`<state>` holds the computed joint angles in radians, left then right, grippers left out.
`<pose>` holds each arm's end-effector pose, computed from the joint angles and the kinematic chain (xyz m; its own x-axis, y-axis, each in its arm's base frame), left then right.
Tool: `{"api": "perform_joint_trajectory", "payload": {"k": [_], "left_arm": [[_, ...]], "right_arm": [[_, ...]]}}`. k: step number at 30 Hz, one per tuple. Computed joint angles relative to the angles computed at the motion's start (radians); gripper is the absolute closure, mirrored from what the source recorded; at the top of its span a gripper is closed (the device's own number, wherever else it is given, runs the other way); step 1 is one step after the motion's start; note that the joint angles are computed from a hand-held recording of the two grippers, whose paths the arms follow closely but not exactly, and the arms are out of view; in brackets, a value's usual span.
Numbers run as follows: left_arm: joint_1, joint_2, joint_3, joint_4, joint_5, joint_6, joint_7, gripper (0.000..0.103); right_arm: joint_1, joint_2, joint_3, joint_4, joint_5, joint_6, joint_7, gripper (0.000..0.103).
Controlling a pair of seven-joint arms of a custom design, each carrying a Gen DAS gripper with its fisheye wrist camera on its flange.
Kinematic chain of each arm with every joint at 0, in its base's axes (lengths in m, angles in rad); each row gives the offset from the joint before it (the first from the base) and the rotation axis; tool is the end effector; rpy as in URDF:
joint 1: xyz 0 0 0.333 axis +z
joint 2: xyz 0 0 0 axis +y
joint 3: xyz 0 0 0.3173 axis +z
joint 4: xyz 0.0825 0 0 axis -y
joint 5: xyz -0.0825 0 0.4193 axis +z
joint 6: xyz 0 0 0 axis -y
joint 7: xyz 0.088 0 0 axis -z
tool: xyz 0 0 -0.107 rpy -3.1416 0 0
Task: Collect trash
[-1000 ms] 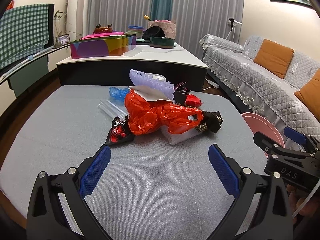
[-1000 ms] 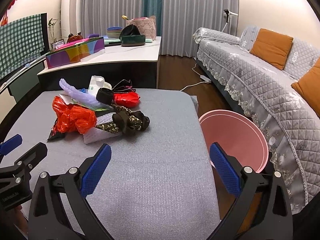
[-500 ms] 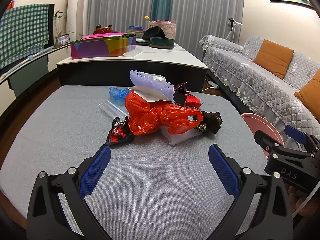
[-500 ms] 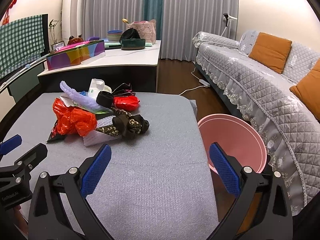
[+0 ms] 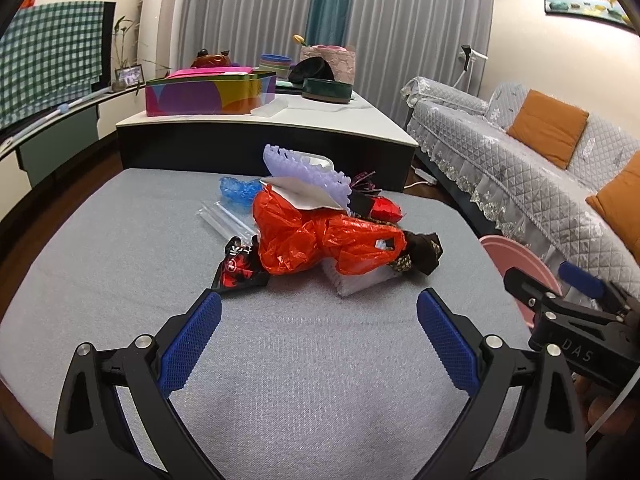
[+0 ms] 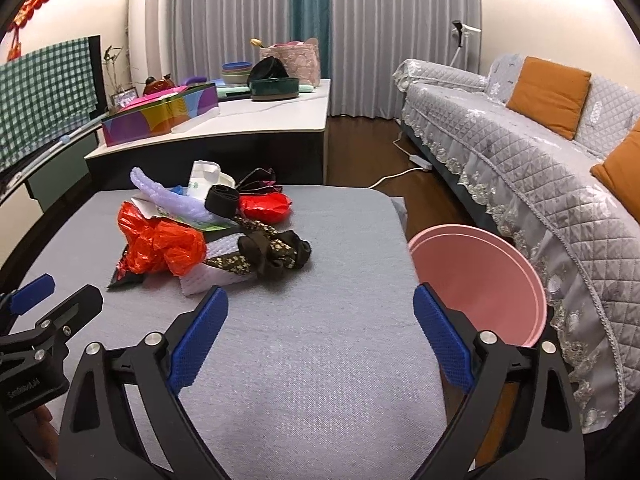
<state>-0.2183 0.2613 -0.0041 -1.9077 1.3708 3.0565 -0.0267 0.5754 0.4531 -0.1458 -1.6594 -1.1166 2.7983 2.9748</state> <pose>0.6245 -0.2200 0.3990 -0.0224 -0.9901 0.1383 -0.5832 -0.0994 -0.8063 0.6458 0.3579 0.3873 0.0136 -0.9999 0.0059 -0.5884 -0.0128 -0.8085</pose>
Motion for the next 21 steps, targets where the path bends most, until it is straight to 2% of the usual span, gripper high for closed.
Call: {"api": "perform_joint_trajectory", "payload": {"k": [4,6,8,12,14,17,18,21], "left_arm": [[-0.007,0.001,0.006,0.027,0.105,-0.045,-0.088,0.011],[0.012,0.012,-0.009,0.043,0.096,-0.054,-0.072,0.016],[0.025,0.025,-0.013,0.058,0.080,-0.051,-0.061,0.024],[0.030,0.069,-0.006,0.112,0.015,-0.065,0.018,0.034],[0.027,0.090,0.002,0.133,-0.027,-0.065,0.062,0.043],[0.044,0.139,-0.008,0.171,-0.173,-0.060,0.197,0.052],[0.060,0.159,-0.023,0.185,-0.239,-0.060,0.260,0.052],[0.056,0.198,-0.014,0.218,-0.317,-0.059,0.324,0.052]], "right_arm": [[-0.031,0.030,0.006,0.030,0.063,0.076,-0.046,0.028],[-0.041,0.057,0.005,0.061,0.114,0.106,-0.092,0.035],[-0.050,0.080,0.007,0.083,0.169,0.135,-0.138,0.038],[-0.086,0.148,0.037,0.154,0.306,0.160,-0.255,0.040],[-0.110,0.180,0.067,0.191,0.374,0.158,-0.325,0.040],[-0.144,0.239,0.115,0.265,0.468,0.139,-0.431,0.039],[-0.160,0.268,0.140,0.302,0.503,0.126,-0.476,0.039],[-0.177,0.326,0.171,0.375,0.576,0.098,-0.562,0.039]]}}
